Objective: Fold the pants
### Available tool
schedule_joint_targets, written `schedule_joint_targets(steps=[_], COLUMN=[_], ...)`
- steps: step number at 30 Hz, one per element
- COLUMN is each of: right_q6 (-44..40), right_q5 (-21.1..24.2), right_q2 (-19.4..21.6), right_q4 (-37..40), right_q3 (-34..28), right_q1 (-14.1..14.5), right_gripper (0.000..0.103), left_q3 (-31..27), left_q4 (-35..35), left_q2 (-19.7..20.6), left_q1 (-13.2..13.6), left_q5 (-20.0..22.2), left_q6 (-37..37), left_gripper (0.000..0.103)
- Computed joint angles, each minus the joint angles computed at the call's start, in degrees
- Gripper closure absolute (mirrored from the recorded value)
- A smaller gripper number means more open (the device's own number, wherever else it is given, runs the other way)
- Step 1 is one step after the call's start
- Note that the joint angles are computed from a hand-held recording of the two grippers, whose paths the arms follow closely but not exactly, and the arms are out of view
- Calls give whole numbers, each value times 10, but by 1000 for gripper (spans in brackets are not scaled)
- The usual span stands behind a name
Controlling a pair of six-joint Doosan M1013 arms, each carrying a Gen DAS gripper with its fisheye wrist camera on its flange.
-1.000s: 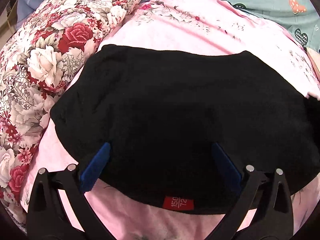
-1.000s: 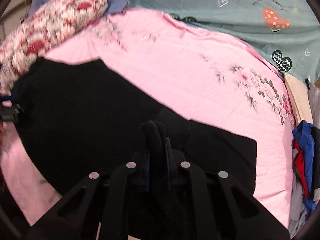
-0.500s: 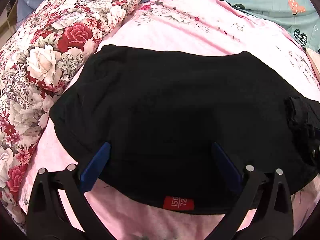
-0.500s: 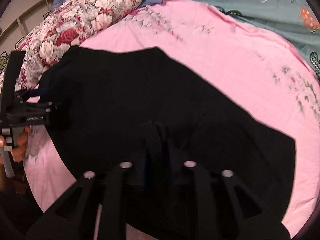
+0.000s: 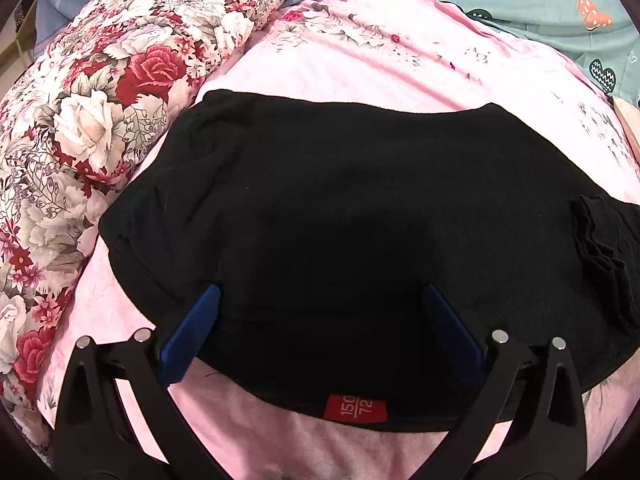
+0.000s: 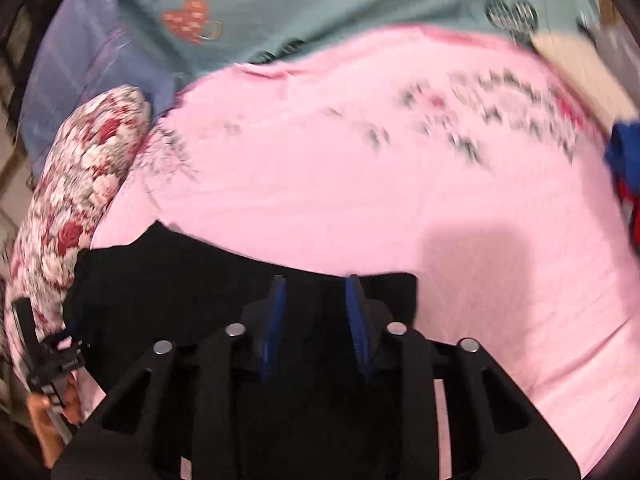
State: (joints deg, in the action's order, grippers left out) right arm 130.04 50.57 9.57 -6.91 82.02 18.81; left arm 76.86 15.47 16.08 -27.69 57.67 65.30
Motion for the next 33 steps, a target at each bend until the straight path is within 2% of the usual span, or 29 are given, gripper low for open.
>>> schedule_joint_targets(steps=[4,5,7,9,12,14,17,18,19,21,24,27,28,31,33], right_q6=[29,29,46,63,-9,-50,-92,-98,-94,-90,-96,-119,-120,-119,-118], right_q5=[37,19,19,-4,-39,-27,21,43,34,38,5,31,41,33,45], right_q2=[22,20,18,5,-22,-35,-45,-44,-50,-57,-83,-89,-90,-95,-92], right_q4=[-41,-48,-70,-95,-12,20,45,40,10,-1,40,70,79,62,69], right_q3=[-5,3,5,18,41,51,65,70,80,85,104,109,110,120,114], right_q1=[-8,-9,-6,-2,-10,-7,-4,1,10,18,15,19,18,27,25], right_gripper=[75,76,75,74,73,73,73,72,71,67,67,67,64,61,61], left_q3=[-2,-1,0,1,1,1,-1,-3,-4,-5,-5,-5,-5,-6,-5], left_q4=[-1,-2,-4,-3,0,2,2,3,3,1,3,3,3,7,7], left_q2=[2,1,0,0,0,0,1,3,3,4,4,4,5,5,4], left_q1=[1,2,3,2,2,1,1,1,1,2,3,3,3,2,2], left_q5=[2,0,-2,-3,-3,-2,1,4,4,4,3,4,4,5,4], left_q6=[4,6,8,7,4,2,2,2,2,3,4,4,4,0,0], left_gripper=[2,2,2,2,2,2,2,2,2,2,2,2,2,2,2])
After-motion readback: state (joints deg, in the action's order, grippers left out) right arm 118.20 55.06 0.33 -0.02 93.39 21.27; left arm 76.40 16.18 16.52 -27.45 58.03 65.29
